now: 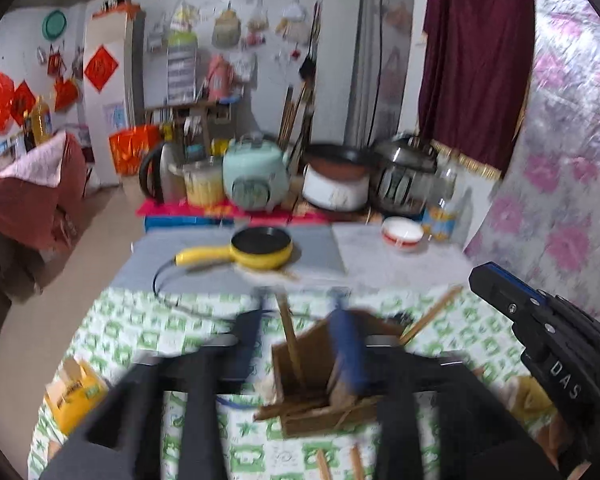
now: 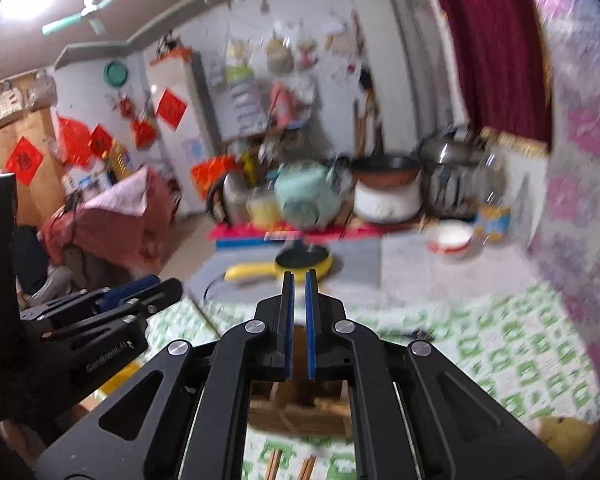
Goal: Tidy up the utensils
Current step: 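Lower both held chopsticks into the wooden holder, then open both tools to release the chopsticks into the holder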
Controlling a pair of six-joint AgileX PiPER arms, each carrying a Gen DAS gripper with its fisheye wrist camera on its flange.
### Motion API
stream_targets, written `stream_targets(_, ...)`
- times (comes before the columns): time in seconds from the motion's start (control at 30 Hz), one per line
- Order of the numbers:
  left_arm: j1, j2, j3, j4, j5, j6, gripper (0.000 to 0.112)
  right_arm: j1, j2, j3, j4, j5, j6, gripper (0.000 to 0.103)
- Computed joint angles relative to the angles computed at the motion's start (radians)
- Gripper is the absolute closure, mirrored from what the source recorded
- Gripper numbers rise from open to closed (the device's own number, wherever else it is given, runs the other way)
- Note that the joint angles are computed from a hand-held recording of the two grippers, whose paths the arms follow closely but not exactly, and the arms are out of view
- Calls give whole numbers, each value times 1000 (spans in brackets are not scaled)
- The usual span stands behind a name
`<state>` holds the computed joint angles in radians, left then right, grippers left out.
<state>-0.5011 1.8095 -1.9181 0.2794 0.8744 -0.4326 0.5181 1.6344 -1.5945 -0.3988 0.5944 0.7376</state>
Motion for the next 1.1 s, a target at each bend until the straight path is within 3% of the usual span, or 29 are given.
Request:
stream_targets(0.07, 5, -49, 83, 36, -44, -34, 46, -17, -12, 24, 43, -12, -26, 90)
stream_targets(0.2, -10, -144, 179, 136, -55, -94, 30, 12, -69, 50, -59, 12, 65, 86)
stream_targets(0.4, -50, -315, 340, 227, -46, -191, 19, 133, -203, 137, -262, 96, 234, 67)
stream_targets(0.63, -159, -499, 571, 354, 12, -331, 15, 377, -364, 305, -524, 269, 490, 42)
stream_targets(0.9, -325, -629, 922, 423, 41, -530, 15, 734, -458, 566, -723, 555, 790, 28)
stream_targets(1.0, -412, -638, 1044, 479, 57, -639, 15, 800, -460, 650, -708, 592, 860, 28)
stream_targets(1.1, -455, -633, 1125, 477, 35, -686, 15, 800, -456, 719, -665, 560, 899, 28)
